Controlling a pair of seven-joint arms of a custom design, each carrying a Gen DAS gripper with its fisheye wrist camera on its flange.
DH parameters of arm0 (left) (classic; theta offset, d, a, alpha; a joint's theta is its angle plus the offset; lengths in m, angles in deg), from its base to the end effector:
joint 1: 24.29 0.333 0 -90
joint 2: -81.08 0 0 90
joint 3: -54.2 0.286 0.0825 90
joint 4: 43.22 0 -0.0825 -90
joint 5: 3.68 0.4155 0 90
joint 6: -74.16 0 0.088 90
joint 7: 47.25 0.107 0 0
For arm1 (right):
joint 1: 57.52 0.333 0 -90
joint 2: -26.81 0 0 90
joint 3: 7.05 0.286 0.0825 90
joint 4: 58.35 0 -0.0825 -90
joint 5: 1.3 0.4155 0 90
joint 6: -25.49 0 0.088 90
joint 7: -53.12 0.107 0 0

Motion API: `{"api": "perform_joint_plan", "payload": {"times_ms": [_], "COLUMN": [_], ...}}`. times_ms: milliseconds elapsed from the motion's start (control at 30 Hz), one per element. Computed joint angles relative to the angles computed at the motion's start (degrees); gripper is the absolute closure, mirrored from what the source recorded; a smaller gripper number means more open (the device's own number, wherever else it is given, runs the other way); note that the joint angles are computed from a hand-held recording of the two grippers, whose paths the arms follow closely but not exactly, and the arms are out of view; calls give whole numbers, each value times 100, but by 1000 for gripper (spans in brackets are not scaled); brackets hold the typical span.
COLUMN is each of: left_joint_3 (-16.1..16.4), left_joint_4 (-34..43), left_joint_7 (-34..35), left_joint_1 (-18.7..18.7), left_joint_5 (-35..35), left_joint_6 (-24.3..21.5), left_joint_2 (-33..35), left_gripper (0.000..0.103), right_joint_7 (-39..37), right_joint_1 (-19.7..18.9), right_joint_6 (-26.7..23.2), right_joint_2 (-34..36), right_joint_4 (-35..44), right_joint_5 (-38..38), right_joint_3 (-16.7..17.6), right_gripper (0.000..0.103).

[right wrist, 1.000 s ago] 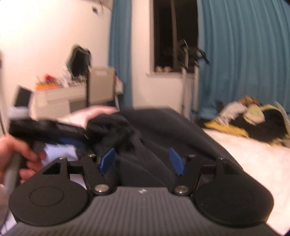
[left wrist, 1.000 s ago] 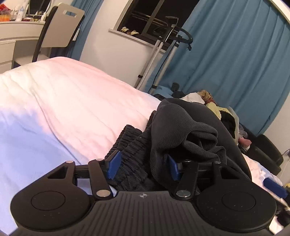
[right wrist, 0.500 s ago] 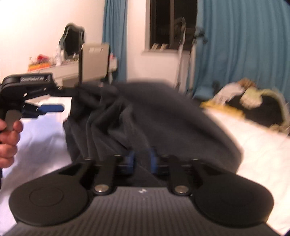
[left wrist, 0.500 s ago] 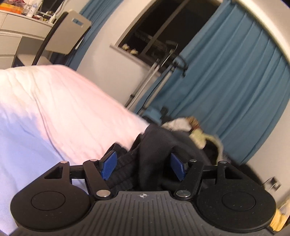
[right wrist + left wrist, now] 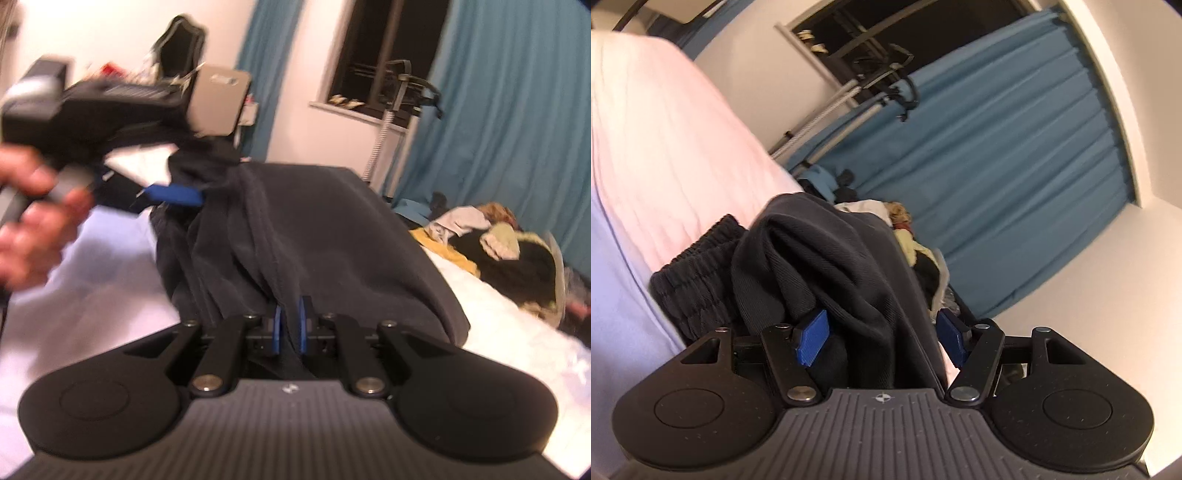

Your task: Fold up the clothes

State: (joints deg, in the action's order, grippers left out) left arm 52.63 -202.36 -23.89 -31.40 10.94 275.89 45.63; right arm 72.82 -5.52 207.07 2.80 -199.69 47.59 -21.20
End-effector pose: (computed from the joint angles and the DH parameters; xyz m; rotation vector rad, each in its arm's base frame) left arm 0.4043 -0.0935 0.5121 -2.0585 0.9685 -1.7846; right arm 0.4333 0.2409 0.5023 -2.0245 0.6147 -0.6979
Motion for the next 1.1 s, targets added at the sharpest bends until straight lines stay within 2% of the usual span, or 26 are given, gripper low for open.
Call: {"api": "perform_joint_plan", "payload": {"times_ms": [67, 100, 133, 233, 300, 400, 500, 600, 767, 833, 867, 933, 1000, 1033, 1100], "left_joint_3": [215, 350, 284, -471, -634, -685, -856, -797, -828, -712, -532, -182, -255, -152, 358], "left_joint_4": [137, 199, 194, -20, -145, -234, -81, -81, -349, -473, -500, -507, -568, -584, -518], "left_joint_7": [-153, -492, -448, -211, -136, 13, 145, 187, 206, 292, 363, 540, 450, 457, 617], "left_joint_1": [-110, -105, -37, 540, 634, 715, 914, 888, 785, 582, 365, -44, -81, -243, -842], "left_joint_5": [-45, 219, 82, -412, -490, -489, -475, -474, -475, -430, -431, -471, -598, -646, -693], "left_joint_6": [-29, -16, -96, -221, -313, -711, -1274, -1313, -1506, -1737, -1861, -2001, -1836, -1699, -1568], "left_joint_2": [253, 375, 383, 27, -293, -617, -509, -440, -1085, -1404, -1487, -1539, -1575, -1523, -1319], "left_gripper": [53, 70, 86, 88, 89, 89, 89, 88, 87, 79, 74, 36, 18, 14, 13], "right_joint_7": [46, 5, -9, 236, 464, 545, 735, 695, 750, 789, 777, 815, 870, 888, 807], "right_joint_1": [-432, -582, -747, -1236, -1502, -1194, -1135, -697, -177, 55, 193, 292, 745, 930, 816], "right_joint_6": [-69, 7, 86, 134, 98, 73, 63, 181, 551, 774, 902, 1084, 1060, 1066, 1110], "right_joint_2": [104, 147, 190, 211, 182, 146, 265, 289, 136, 61, 28, 2, -138, -228, -200], "right_joint_4": [-57, -113, -172, -297, -357, -384, -328, -335, -461, -548, -594, -648, -681, -729, -800], "right_joint_5": [-388, -597, -839, -1398, -1675, -1750, -1879, -1814, -1904, -2069, -2201, -2438, -2770, -2924, -3217], "right_joint_3": [389, 559, 739, 1202, 1431, 1078, 1021, 628, 146, -51, -177, -270, -770, -958, -847], "right_gripper": [92, 91, 91, 90, 88, 88, 87, 85, 80, 74, 68, 60, 33, 29, 22]}}
